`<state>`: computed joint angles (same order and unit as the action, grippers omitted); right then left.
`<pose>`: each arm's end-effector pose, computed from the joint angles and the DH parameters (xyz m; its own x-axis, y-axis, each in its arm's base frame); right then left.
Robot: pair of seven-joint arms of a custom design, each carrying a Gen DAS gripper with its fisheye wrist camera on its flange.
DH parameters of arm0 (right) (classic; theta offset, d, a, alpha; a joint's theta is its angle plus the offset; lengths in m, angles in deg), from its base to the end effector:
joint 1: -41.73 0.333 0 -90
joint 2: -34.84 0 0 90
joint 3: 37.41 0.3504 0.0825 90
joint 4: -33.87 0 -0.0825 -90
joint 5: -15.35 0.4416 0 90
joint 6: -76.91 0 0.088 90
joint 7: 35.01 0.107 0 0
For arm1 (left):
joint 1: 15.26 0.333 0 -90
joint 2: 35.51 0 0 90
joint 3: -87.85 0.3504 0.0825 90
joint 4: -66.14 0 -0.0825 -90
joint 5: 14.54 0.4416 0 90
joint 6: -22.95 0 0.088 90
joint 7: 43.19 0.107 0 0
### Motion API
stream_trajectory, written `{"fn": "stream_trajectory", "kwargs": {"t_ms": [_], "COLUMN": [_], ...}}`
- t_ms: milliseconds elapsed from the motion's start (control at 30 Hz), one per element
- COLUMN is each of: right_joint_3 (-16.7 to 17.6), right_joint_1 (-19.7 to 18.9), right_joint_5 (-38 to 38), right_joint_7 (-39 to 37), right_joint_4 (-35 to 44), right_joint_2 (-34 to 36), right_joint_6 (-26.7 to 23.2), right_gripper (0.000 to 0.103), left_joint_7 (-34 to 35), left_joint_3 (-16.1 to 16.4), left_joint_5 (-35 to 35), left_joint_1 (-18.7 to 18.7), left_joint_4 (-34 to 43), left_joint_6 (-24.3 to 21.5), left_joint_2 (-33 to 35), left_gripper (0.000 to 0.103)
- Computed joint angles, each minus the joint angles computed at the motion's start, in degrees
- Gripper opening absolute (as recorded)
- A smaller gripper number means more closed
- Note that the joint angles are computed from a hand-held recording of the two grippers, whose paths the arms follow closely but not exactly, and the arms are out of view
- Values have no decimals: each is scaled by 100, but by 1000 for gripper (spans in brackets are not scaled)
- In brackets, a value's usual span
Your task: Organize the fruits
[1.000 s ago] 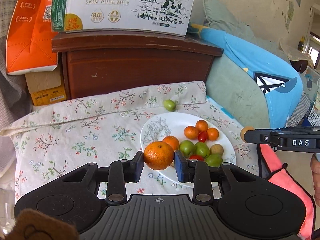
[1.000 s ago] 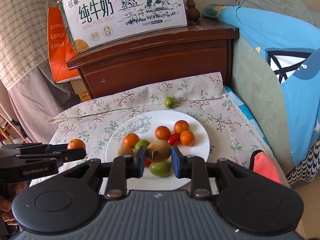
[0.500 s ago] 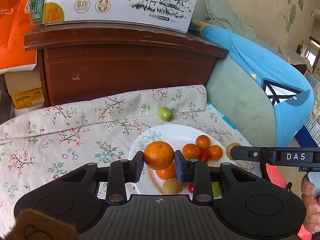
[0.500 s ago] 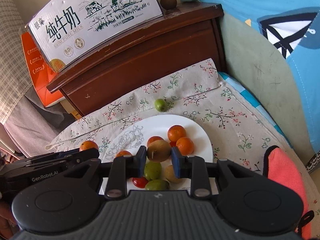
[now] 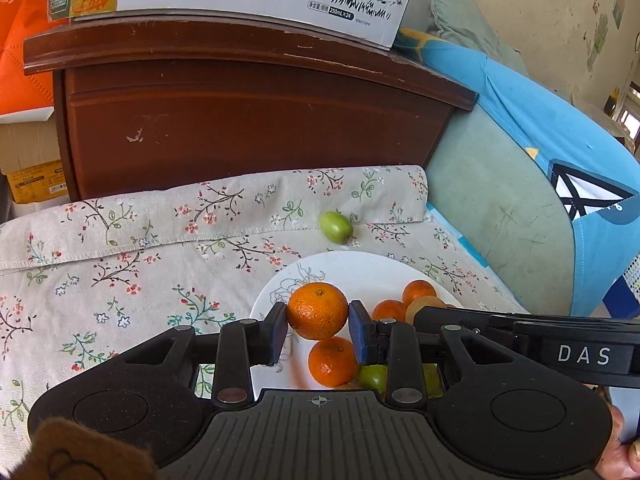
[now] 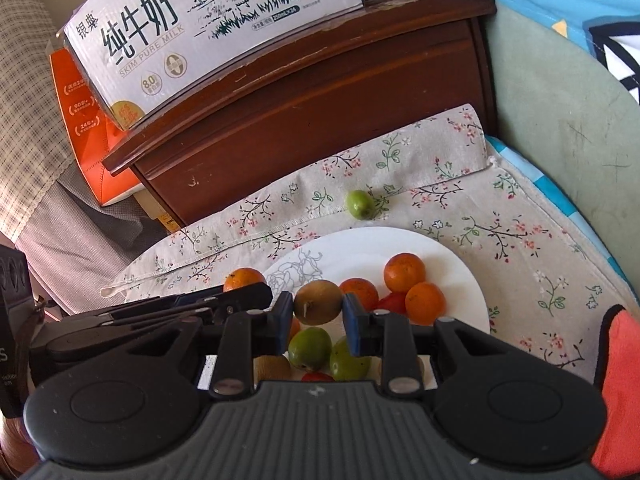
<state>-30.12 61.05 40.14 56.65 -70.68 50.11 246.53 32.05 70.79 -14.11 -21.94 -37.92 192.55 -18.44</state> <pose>0.6701 0.2944 0.4945 0.1900 -0.8904 -0.4136 -0.7357 0.1499 -0.6605 0.6851 -0.2771 0.4896 -0.2214 -0.9373 0.2693 -0.7038 -0.0375 -0.7094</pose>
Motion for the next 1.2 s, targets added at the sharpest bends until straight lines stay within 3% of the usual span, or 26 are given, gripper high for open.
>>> {"fn": "stream_trajectory", "kwargs": {"t_ms": [300,500,633,800,900,1033,1200], "right_joint_3": [198,120,115,2,-190,-134,-296], "right_joint_1": [-152,-85,-86,-8,140,70,146], "right_joint_5": [448,415,396,163,-188,-282,-615], "right_joint_7": [-9,153,175,160,296,266,298], "right_joint_4": [347,413,392,449,524,685,1053], "right_joint_2": [328,391,374,400,470,600,866], "right_joint_6": [-95,-62,36,93,113,92,-49], "right_gripper": [28,30,30,30,30,30,30], "left_joint_7": [1,-193,-635,-698,-686,-843,-1076], "left_joint_3": [-53,86,342,269,254,343,467], "left_joint_5": [-123,57,376,444,497,628,847], "left_joint_1": [66,-66,-262,-164,-156,-239,-324], "left_joint_4": [72,33,-4,-75,-112,-102,-96], "left_joint_6": [-128,-29,4,75,130,78,-75], "left_joint_2": [79,32,-42,-128,-175,-201,-233], "left_gripper": [31,33,47,60,63,66,71]}}
